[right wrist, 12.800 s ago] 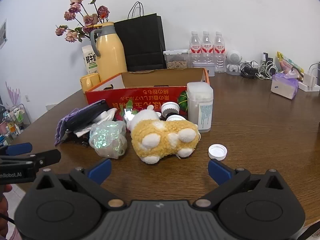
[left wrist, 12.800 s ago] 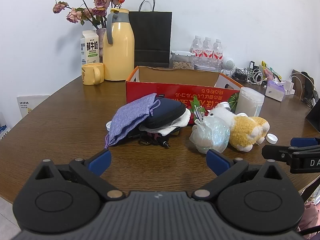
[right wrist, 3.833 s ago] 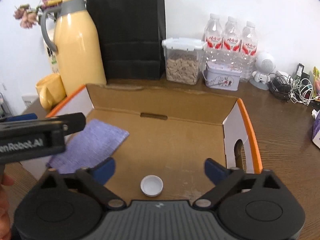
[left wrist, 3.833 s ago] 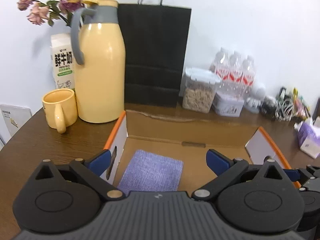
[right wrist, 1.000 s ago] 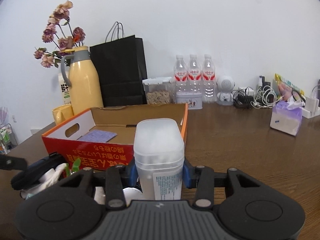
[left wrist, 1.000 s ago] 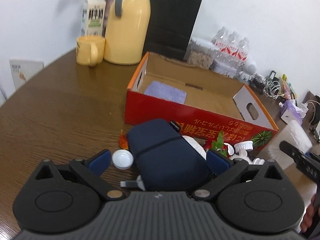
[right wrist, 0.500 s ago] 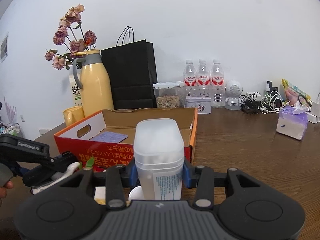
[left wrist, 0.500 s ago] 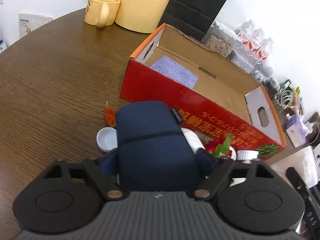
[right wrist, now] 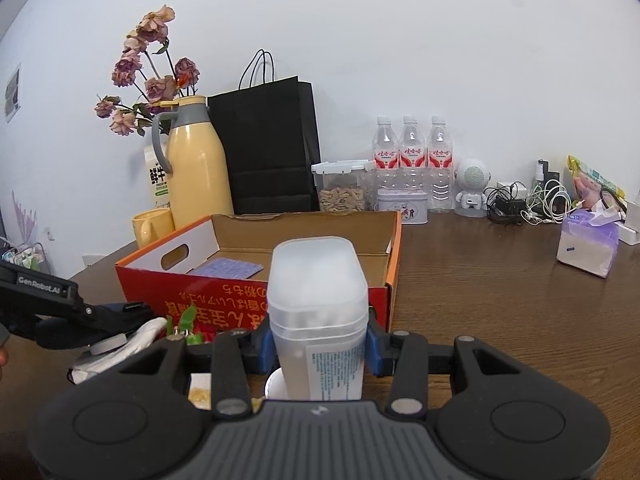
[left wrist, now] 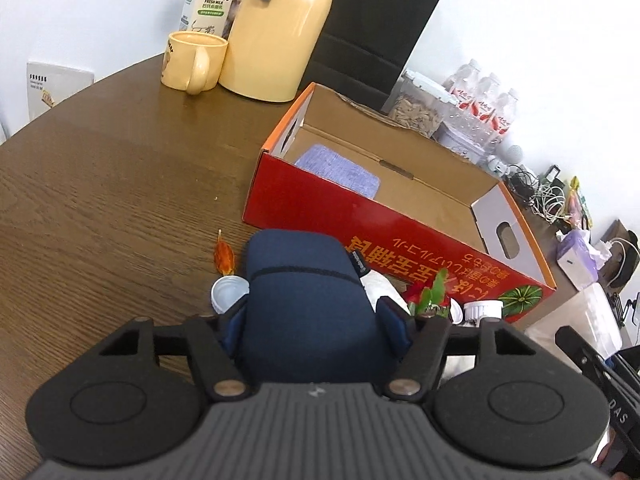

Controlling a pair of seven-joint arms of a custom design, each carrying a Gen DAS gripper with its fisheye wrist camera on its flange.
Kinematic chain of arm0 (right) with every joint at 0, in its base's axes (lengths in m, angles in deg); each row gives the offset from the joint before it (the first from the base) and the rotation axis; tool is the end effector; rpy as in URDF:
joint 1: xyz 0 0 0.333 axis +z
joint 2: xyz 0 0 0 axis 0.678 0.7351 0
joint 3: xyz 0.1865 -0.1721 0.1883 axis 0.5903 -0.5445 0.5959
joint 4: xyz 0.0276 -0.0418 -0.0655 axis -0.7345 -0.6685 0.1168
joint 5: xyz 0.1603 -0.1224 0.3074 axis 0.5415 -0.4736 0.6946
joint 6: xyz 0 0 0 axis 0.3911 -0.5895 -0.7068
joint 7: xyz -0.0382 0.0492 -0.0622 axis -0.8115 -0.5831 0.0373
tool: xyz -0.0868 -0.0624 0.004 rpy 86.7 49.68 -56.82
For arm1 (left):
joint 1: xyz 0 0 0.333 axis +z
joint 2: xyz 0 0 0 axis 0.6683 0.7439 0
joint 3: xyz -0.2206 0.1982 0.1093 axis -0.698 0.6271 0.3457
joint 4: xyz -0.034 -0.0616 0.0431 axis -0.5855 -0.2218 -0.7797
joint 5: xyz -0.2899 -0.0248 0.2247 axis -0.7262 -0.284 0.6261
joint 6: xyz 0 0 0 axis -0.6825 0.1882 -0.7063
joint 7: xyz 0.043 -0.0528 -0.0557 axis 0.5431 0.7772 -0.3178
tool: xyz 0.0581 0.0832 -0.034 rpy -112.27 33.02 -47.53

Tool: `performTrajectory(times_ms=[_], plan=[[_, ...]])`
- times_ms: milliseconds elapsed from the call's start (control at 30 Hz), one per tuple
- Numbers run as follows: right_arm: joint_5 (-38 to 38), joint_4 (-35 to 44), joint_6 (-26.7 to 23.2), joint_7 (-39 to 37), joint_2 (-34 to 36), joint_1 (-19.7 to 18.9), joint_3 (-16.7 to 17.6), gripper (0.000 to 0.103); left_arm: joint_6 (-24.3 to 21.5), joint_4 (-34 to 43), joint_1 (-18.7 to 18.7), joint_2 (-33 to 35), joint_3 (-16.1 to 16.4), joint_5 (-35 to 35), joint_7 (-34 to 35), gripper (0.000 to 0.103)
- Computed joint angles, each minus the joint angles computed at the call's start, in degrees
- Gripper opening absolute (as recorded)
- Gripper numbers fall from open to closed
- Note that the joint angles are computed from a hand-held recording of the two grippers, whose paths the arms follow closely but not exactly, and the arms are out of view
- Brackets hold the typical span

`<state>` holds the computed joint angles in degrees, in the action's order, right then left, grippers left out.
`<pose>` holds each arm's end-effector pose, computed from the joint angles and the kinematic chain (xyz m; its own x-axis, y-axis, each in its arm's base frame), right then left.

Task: Organize objects
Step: 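Grasp the navy zippered pouch with the left tool while the right tool holds the container, then lower the pouch and container into the box and open both tools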

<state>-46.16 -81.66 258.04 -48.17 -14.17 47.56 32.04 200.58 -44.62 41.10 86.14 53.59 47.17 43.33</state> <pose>0.7216 0.2120 0.4810 0.5029 -0.8577 -0.1069 -0.3798 -0.1082 -0.9187 0.6573 -0.0582 0.5062 0.3621 -0.8653 0.3466 -0.5585 -0.4991 -0.6626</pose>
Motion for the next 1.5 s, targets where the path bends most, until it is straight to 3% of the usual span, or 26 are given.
performTrajectory(times_ms=[267, 467, 567, 733, 833, 933, 1033, 1100, 1200, 1500], plan=[[0.90, -1.46, 0.86, -2.32, -0.89, -1.28, 2.12, 0.041, 6.03, -4.55, -0.16, -2.43, 1.17, 2.55, -1.17, 0.065], [3.56, -2.18, 1.23, -7.20, -1.36, -3.44, 6.12, 0.041, 9.48, -7.06, 1.21, -3.28, -0.58, -0.20, 1.47, 0.065], [5.26, -2.28, 0.47, -9.33, -1.64, -3.65, 6.86, 0.041, 8.94, -7.01, 1.18, -2.54, -1.10, -1.57, 2.78, 0.065], [7.86, -2.70, -0.07, -11.09, -2.52, -2.55, 5.53, 0.041, 11.05, -7.93, -6.89, -2.74, 8.74, 12.87, -7.62, 0.065], [9.24, -2.73, -0.15, -12.13, -2.80, -2.18, 5.04, 0.041, 9.63, -6.62, -14.41, -2.77, 17.54, 32.08, -21.85, 0.065], [10.47, -2.86, -0.41, -13.01, -3.06, -1.81, 4.52, 0.041, 6.23, -5.52, -17.75, -3.05, 20.96, 47.08, -33.72, 0.065], [11.56, -3.01, -0.80, -13.82, -3.31, -1.47, 4.02, 0.041, 4.94, -5.82, -16.82, -3.60, 20.35, 52.29, -38.48, 0.064], [12.03, -2.99, -0.96, -13.92, -3.43, -0.97, 3.40, 0.041, 2.67, -6.48, -15.60, -4.11, 18.68, 50.96, -36.64, 0.064], [12.87, -2.96, -1.12, -14.60, -3.54, -0.67, 3.05, 0.041, 5.26, -7.10, -13.48, -5.04, 17.74, 55.21, -41.39, 0.064], [13.26, -1.15, -1.92, -14.21, -2.91, 0.96, 0.99, 0.041, 5.67, -1.85, -8.78, -5.41, 12.81, 66.80, -49.81, 0.064]])
